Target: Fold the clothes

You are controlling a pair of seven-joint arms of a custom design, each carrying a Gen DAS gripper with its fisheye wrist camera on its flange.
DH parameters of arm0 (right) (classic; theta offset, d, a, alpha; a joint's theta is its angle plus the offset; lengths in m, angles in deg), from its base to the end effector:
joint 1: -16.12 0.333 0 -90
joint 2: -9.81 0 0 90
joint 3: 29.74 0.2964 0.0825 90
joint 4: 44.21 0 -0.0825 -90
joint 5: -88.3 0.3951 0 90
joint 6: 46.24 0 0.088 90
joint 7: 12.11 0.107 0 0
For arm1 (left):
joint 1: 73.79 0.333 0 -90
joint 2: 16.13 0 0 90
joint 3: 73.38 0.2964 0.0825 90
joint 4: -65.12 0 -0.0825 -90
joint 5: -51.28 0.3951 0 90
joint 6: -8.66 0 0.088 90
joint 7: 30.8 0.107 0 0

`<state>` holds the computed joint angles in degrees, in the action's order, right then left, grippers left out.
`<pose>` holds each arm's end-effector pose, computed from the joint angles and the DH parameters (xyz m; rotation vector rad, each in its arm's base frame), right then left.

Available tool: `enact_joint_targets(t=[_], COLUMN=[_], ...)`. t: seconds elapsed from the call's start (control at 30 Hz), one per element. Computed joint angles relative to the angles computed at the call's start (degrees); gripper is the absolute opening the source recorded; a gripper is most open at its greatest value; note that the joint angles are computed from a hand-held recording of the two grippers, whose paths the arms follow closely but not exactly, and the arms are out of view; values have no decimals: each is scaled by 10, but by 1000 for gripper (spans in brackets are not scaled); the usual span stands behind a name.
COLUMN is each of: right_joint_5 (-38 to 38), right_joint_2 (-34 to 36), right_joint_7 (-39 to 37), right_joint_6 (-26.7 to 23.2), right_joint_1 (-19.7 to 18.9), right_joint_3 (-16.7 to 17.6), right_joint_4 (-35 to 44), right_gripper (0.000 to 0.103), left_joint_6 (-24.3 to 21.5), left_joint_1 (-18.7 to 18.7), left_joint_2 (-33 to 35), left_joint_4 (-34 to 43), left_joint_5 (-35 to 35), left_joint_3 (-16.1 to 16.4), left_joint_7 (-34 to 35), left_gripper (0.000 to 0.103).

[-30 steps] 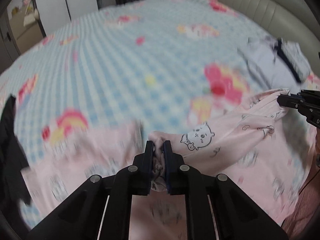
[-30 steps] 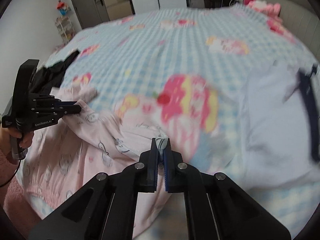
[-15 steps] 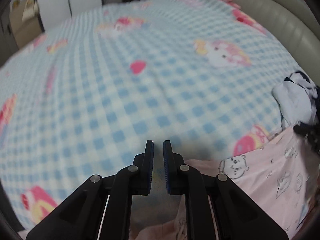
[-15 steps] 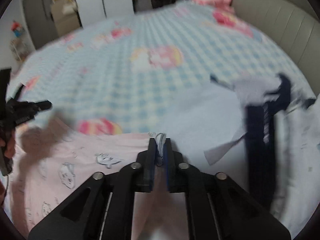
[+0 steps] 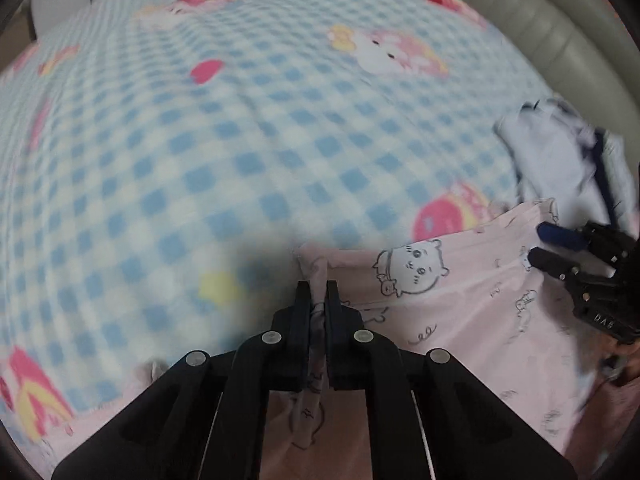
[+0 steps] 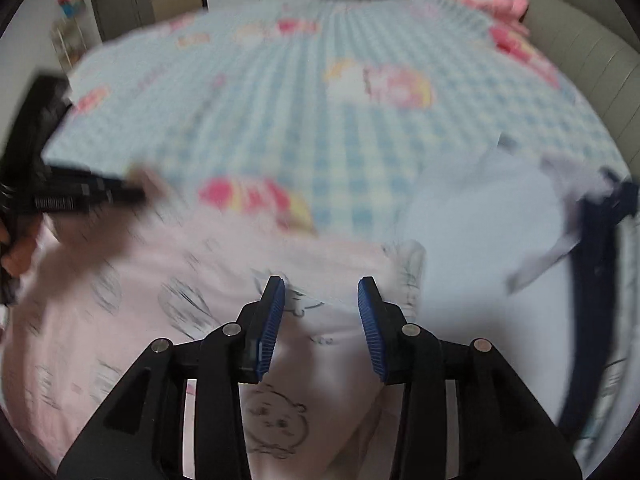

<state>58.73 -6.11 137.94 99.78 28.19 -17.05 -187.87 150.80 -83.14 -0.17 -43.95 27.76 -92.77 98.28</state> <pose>0.4312 0.2052 0.3851 -1.7476 2.1962 -0.6069 0.5730 -0.2998 0.3689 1.0415 -2.8452 0.7551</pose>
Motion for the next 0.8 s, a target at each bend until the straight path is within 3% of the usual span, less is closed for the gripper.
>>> enact_joint_targets(t=[0.1,0.17,0.27,0.33,0.37,0.43,0.47,0.57,0.67,0.73,0.8], right_joint_5=[-30,-64,-88,-94,-104,-117,-114,-49,45,91,143], right_joint_2=[-6,-15,19,37,27,-1,-5,23,96,165,238], right_joint_7=[41,90,98,85,92,106,97,3,-89,-139,-195], right_joint_6=[1,12,-32,-66,-59,-25,-13,53,109,113,102], right_joint_1=[-15,-30,-27,-8,1,11,15,41,65,85,104], right_joint_3=[7,15,23,19,16,12,11,-9,-19,-19,-21], right_joint_4=[-11,-20,7,30,27,17,23,63,134,206,289], right_gripper=[20,19,19,21,22,26,34,48,50,50,51], left_joint_6=[83,82,44,37,31,31,28,57,85,116,117], left_joint_1=[3,-8,-20,16,29,54,69,64,74,80,105], left_joint_2=[-27,-22,-12,-31,-41,-68,-78,-77,-75,-81,-84], left_joint_4=[-37,-33,-21,-32,-35,-50,-53,-58,-73,-91,-99], left_joint_5=[-50,-17,45,-27,-66,-136,-161,-76,18,97,81], left_joint_3=[-12,-1,16,2,1,14,18,70,102,123,124], left_joint_7=[18,-12,-53,-26,-12,18,25,-17,-93,-176,-187], left_gripper=[6,11,16,19,22,41,43,43,43,43,44])
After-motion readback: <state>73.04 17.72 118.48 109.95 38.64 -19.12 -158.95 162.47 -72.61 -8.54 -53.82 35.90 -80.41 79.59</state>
